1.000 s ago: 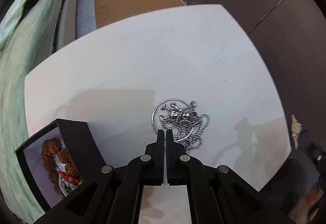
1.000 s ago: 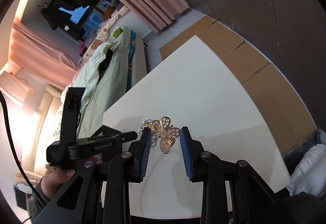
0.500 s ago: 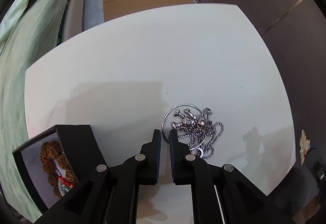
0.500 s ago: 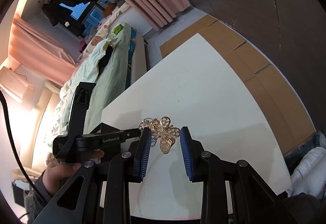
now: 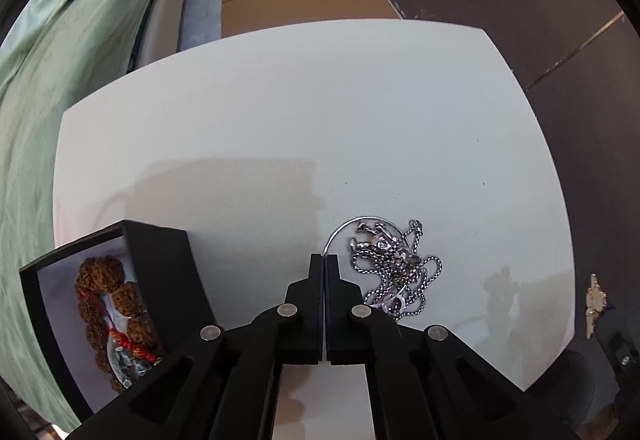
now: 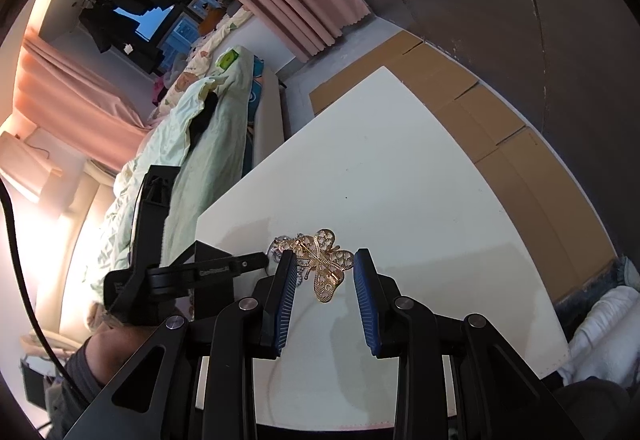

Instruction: Organize jewelry

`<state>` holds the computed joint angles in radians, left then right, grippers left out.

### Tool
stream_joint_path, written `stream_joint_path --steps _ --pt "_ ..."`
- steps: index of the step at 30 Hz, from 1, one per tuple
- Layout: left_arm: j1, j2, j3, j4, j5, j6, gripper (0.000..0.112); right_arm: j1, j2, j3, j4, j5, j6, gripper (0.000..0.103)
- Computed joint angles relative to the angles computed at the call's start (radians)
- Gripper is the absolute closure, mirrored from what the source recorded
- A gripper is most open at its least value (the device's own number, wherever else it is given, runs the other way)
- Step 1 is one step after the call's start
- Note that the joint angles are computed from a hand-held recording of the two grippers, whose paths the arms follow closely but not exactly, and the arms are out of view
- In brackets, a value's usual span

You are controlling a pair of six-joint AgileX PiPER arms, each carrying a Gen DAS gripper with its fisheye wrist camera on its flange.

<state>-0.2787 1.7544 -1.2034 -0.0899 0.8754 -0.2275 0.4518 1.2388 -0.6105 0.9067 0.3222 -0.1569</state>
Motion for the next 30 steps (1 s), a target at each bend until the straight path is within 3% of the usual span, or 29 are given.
stream_joint_path --steps 8,12,16,18,20,21,24,28,30 --pt "0.037 -0.055 -0.020 -0.032 0.037 0.059 0.112 -0.019 0.002 0.004 0.038 0.010 -0.046 0.073" --pt "0.000 -0.038 -0.041 -0.043 0.098 0.075 0.112 -0.014 0.006 0.004 0.043 0.007 -0.052 0.073" --pt "-0.038 -0.048 -0.011 -0.005 0.086 0.049 0.111 -0.015 0.001 0.007 0.034 0.006 -0.048 0.073" --pt "-0.041 -0.056 -0.001 0.005 0.078 0.050 0.093 -0.021 0.000 0.008 0.036 0.010 -0.052 0.073" --pt "-0.036 -0.064 0.005 -0.020 0.081 0.077 0.020 -0.026 -0.001 0.010 0.039 0.011 -0.055 0.073" --pt "-0.036 -0.076 0.015 -0.034 0.074 0.093 0.013 -0.028 -0.001 0.011 0.040 0.011 -0.057 0.073" --pt "-0.051 -0.098 0.032 0.001 0.049 0.065 0.015 -0.025 -0.003 0.013 0.035 0.008 -0.048 0.073" --pt "-0.084 -0.081 0.031 0.060 0.041 0.040 0.036 -0.031 -0.003 0.015 0.045 0.011 -0.063 0.073" --pt "-0.119 -0.072 0.038 0.117 0.031 0.027 0.038 -0.026 -0.004 0.012 0.029 0.009 -0.044 0.073"
